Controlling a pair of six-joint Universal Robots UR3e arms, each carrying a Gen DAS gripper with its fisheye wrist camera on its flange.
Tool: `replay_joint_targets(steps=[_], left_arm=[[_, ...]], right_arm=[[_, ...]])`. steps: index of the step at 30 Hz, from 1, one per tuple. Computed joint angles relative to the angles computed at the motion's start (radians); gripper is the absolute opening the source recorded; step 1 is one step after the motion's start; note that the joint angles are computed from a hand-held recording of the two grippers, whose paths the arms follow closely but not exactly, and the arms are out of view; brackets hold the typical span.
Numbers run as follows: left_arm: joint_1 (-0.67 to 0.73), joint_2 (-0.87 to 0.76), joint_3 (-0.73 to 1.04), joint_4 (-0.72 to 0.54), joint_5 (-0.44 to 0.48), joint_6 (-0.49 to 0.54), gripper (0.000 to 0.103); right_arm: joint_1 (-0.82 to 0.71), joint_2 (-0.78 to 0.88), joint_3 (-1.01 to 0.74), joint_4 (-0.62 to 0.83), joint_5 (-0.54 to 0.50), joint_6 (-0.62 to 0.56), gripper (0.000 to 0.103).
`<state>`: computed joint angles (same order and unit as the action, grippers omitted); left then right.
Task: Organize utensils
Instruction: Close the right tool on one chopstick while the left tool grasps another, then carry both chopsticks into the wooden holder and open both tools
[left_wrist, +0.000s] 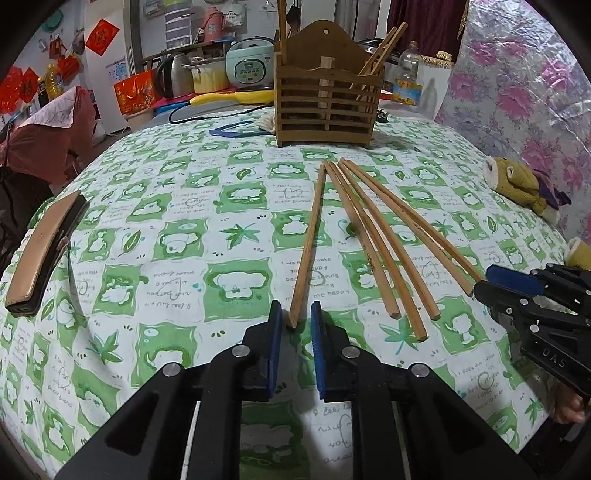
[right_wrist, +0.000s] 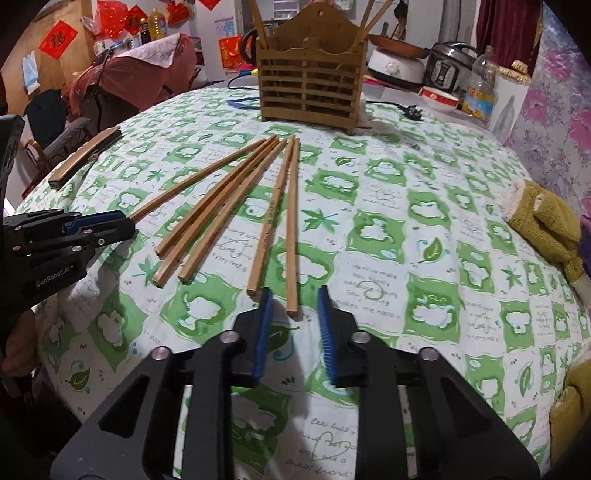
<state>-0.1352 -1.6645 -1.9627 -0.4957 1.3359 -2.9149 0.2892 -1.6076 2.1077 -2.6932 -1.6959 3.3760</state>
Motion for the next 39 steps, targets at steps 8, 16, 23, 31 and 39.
replay_joint_targets(steps=[8,16,23,31,39], left_arm=[[0.023,0.016,-0.011,-0.013,-0.048,0.004,0.007],[0.037,0.151,-0.008,-0.049,-0.057,0.003,0.006],[0.027,0.287,0.043,-0.1,-0.049,-0.008,0.006],[0.038,0.398,0.121,-0.195,-0.103,-0.023,0.006],[0.015,0.319,0.265,-0.235,-0.108,-0.031,0.006]], right_arm=[[0.009,-0.011,0.02,-0.032,0.002,0.006,0.007],[0.031,-0.134,0.02,-0.027,-0.059,0.03,0.007],[0.08,-0.263,-0.032,0.014,-0.141,0.044,0.007],[0.138,-0.351,-0.09,0.055,-0.204,0.059,0.007],[0.099,-0.357,-0.135,0.068,-0.175,0.023,0.007]])
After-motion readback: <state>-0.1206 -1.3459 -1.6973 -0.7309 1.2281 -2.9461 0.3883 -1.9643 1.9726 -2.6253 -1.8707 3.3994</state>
